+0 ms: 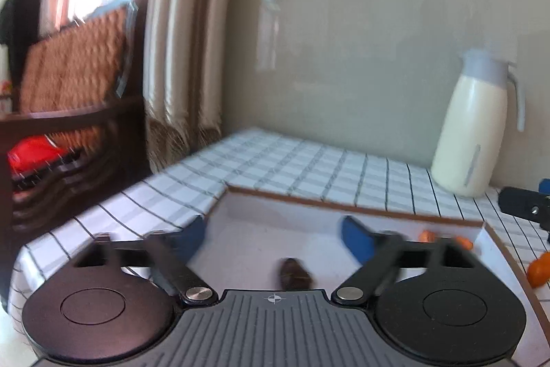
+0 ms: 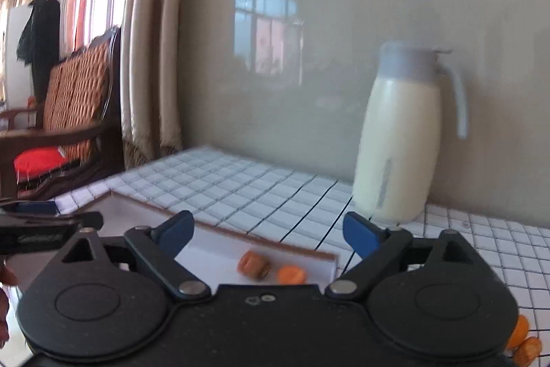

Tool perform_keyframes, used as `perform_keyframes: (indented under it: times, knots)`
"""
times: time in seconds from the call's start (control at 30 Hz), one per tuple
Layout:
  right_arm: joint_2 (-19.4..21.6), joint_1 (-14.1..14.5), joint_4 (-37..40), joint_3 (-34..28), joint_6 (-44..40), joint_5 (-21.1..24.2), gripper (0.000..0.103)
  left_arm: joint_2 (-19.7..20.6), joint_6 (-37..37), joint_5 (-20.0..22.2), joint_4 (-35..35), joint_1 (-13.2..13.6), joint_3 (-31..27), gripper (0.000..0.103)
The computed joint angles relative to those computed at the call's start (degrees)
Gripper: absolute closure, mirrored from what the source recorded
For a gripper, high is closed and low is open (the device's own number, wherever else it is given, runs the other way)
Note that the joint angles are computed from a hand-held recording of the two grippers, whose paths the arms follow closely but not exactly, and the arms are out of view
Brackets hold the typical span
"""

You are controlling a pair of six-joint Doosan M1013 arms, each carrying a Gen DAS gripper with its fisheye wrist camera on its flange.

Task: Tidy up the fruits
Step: 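Open both tools to drop the chestnut and yellowish fruit into the box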

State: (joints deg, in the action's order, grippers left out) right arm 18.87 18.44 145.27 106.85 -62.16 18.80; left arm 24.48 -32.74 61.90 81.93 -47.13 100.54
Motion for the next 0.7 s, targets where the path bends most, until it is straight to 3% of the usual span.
perform_keyframes:
  times: [0.1,0.37,0.7]
  knots:
    - [-0.16,-0.25,6.96,0.85,-5.49,0.62,0.010,-0.27,-0.92,1.03,0.07,-0.59,0.25,0.007]
    - [-1.10,-1.91,-2.68,1.94,4.17,-0.12,0.006,-0.28,-0.39,2.64,0.42,-2.21,0.07,0.000]
    - [-3.19,-2.24,-1.67,4.86,3.74,0.63,0.006,-1.47,-1.31,4.02,-1.41,-4.92,1.66,0.000]
